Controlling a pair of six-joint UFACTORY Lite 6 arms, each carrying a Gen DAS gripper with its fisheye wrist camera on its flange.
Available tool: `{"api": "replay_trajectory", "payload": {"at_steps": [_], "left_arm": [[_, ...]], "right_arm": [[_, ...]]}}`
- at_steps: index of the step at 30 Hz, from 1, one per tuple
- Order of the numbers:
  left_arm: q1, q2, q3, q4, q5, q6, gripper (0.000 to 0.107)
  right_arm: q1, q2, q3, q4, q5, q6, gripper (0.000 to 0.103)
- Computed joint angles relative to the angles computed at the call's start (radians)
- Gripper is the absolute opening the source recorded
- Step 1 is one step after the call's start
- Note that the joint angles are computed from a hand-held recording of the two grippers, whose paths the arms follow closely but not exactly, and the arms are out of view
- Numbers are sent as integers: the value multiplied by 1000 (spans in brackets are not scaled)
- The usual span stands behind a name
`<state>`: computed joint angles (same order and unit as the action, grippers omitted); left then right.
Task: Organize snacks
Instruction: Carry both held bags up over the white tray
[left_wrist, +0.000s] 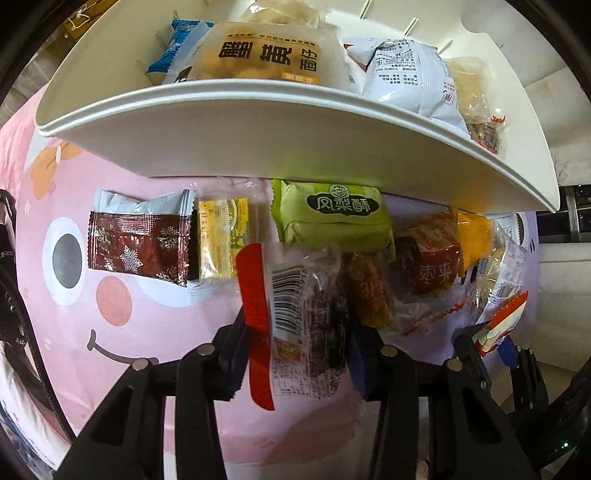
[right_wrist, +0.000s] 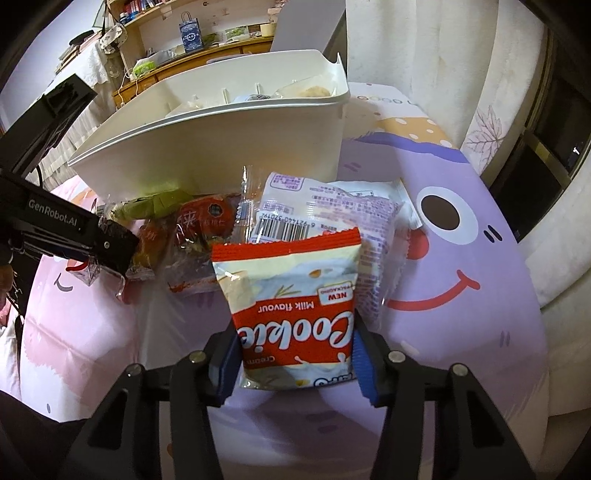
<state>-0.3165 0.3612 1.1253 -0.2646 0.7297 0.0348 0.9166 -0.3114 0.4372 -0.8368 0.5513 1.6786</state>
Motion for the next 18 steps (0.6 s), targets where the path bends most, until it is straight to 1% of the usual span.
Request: {"api": "replay_trajectory", "payload": {"at_steps": [5,7,11,14,15,18], "left_arm": [[25,-60,-69,-22,-20,46,41],[39,-85,-73,-19,-1,57,41],[62,-127,-127,-30,-11,94,41],[94,-171,-163,-46,3,129,41],[126,-203,-193,-64,7,172,41],[163,-226,-205,-62,12,203,41]], "right_arm": [[-4,-3,5,23,-3,-12,48],[-1,-1,11,35,-1,-15,48],[-6,-3,16,82,-11,-26,48],[20,-7,21,97,10,7,48],[31,-7,25,101,20,17,48],[69,-4,40,109,57,49,48]]}}
